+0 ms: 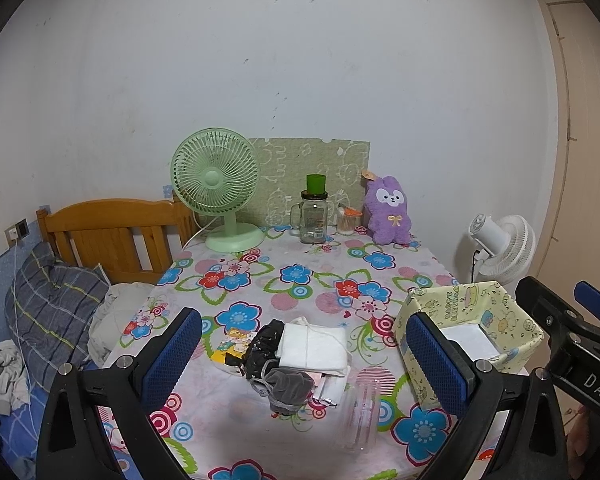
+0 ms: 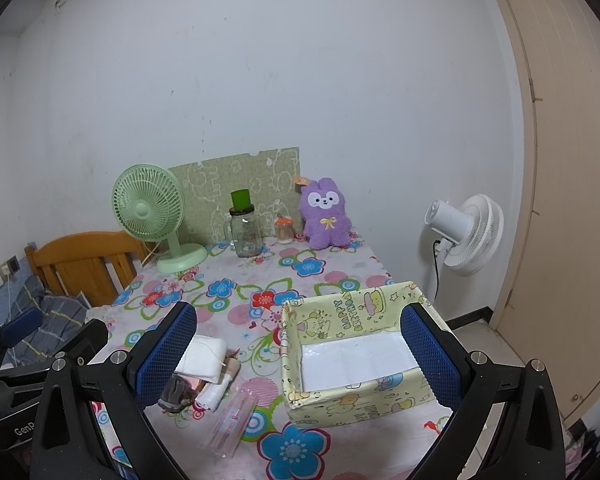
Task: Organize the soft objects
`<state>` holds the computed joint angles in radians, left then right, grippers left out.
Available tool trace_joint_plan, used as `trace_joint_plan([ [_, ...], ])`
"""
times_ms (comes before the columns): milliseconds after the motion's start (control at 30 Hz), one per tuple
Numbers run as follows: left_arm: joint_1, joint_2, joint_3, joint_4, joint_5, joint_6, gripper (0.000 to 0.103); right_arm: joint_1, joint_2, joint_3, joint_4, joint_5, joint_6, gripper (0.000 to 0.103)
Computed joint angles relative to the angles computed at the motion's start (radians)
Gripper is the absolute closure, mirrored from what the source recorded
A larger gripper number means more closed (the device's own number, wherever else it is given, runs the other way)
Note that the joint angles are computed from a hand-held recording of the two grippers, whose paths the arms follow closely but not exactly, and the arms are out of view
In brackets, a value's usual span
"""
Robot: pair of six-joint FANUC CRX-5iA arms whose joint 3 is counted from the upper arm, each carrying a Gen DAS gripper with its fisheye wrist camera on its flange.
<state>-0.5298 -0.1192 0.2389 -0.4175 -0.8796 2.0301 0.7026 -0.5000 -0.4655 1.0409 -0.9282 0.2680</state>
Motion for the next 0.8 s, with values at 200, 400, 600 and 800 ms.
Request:
trace_joint_plan([
  [200, 0.005, 0.003, -0.001, 0.000, 0.003, -0.004, 0.001, 0.000, 0.013, 0.006, -0.001, 0.002, -0.002, 0.000],
  [400, 0.008, 0.010, 0.000, -0.002, 0.007, -0.003, 0.001, 0.000, 0.015, 0.006, -0.001, 0.002, -0.004, 0.000],
  [600, 0.020, 0.010, -0.017, 0.018, 0.023, -0.023, 0.003, 0.000, 0.026, 0.010, -0.007, 0.013, 0.002, 0.000],
  [800, 0.021, 0.007, -0.035, 0.010, 0.032, -0.030, 0.006, -0.004, 0.055, 0.017, -0.011, 0.026, 0.004, 0.004],
])
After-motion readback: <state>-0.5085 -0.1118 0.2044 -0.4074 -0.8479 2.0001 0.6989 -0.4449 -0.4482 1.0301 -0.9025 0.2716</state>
